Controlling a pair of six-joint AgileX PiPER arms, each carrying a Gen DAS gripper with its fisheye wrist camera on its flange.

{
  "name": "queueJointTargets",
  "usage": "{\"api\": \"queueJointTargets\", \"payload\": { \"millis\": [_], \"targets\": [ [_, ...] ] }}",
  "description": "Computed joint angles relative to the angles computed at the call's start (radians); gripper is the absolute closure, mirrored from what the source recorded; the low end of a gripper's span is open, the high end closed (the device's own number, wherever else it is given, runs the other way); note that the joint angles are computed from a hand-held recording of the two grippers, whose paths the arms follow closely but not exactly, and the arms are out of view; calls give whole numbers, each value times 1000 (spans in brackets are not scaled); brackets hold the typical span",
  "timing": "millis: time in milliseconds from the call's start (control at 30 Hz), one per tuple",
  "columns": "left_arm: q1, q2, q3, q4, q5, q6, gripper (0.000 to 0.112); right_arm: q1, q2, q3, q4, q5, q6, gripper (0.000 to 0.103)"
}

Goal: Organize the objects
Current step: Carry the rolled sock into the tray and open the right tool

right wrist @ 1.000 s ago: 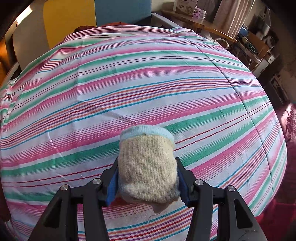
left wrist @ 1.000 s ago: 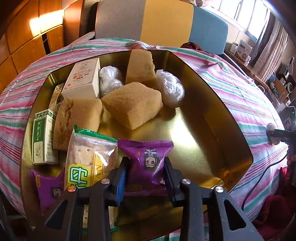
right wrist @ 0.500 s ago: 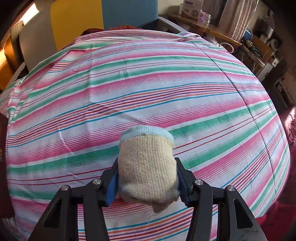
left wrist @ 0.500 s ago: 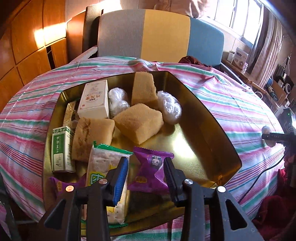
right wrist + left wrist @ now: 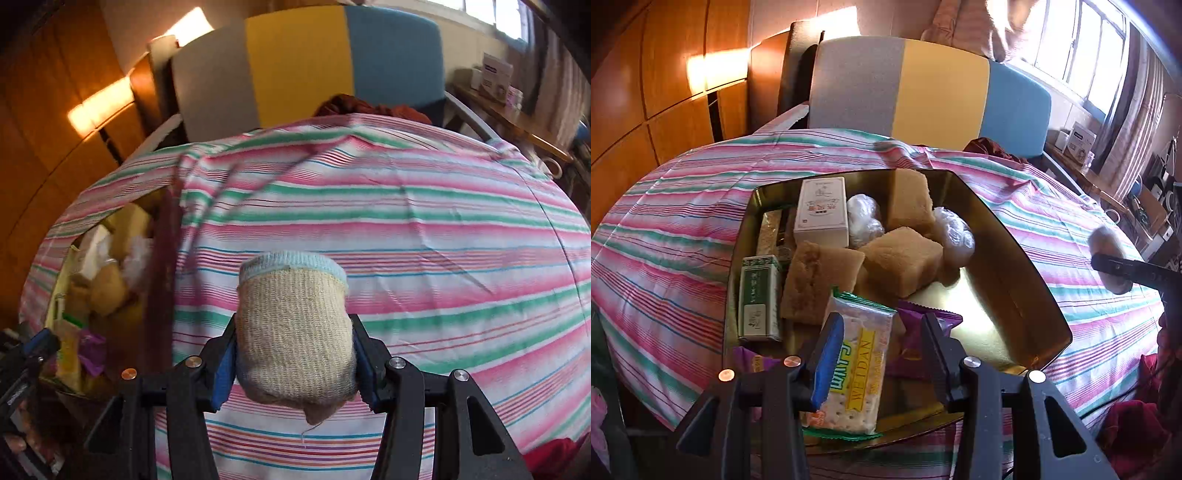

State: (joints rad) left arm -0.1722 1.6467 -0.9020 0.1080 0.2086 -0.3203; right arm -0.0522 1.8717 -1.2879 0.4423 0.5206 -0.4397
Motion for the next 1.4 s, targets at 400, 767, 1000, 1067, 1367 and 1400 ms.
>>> {"api": "queueJointTargets", "payload": {
  "millis": [400,767,1000,1067,1367,1400],
  "targets": [
    [67,-10,30,36,-5,-70,53,363,49,-51,-137,-42,136,49],
    [63,-12,27,439,50,-512,44,410,163,-108,-321,-47,284,43],
    [8,-70,48,869,143,-973,44,418,68,10,-306,-149,283,32],
    [-16,-81,49,925,191,-1035,44,418,28,56,-269,-189,261,29],
    [-71,-102,35,888,305,-1033,44,450,-92,206,-102,-287,123,26],
    [-66,-104,35,861,293,-1006,44,454,-98,216,-94,-292,117,26]
  ]
}}
